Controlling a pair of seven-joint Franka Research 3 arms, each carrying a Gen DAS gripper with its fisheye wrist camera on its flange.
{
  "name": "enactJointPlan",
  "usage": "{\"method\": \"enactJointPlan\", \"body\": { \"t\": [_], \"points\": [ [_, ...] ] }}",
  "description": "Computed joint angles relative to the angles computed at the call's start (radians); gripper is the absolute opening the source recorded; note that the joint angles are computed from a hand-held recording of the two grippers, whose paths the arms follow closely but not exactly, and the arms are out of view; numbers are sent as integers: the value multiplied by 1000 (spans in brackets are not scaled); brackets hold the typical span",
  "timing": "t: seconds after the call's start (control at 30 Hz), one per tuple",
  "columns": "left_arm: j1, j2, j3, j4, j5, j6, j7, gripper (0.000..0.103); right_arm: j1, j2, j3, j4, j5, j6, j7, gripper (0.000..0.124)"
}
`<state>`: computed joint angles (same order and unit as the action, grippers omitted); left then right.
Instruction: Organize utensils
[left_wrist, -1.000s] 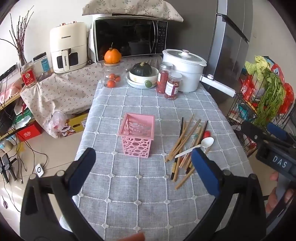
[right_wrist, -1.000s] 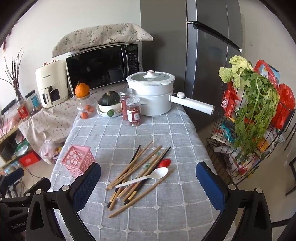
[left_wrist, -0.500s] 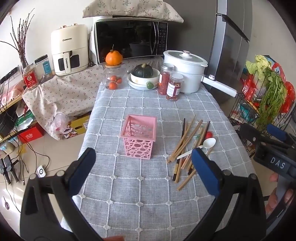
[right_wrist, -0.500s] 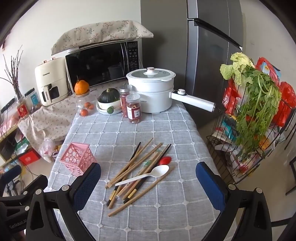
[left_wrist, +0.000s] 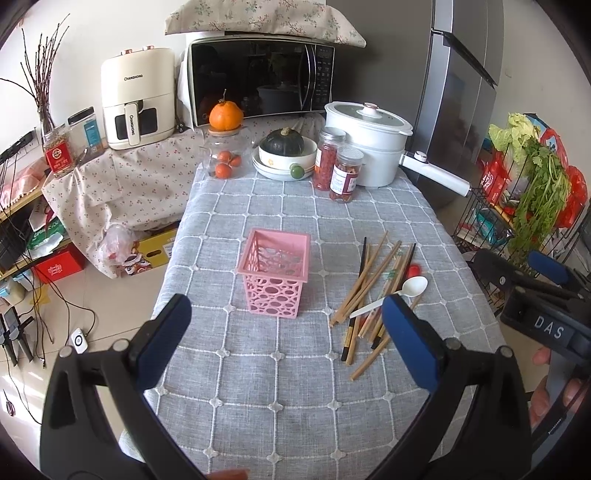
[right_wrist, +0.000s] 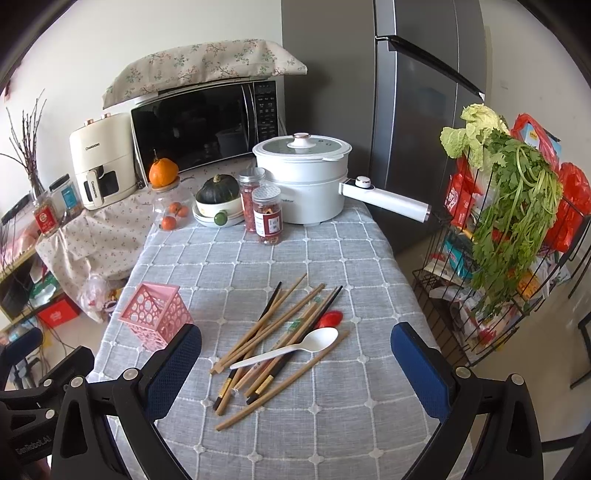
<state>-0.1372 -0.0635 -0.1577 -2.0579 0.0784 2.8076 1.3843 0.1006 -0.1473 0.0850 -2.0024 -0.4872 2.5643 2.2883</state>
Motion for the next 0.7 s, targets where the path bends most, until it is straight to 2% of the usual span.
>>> {"method": "enactJointPlan", "body": {
  "t": [0.7],
  "points": [
    [-5,-1,-2,-5,-18,-3,10,102,2,1,-1,1,2,-1,-2,103]
  ]
}}
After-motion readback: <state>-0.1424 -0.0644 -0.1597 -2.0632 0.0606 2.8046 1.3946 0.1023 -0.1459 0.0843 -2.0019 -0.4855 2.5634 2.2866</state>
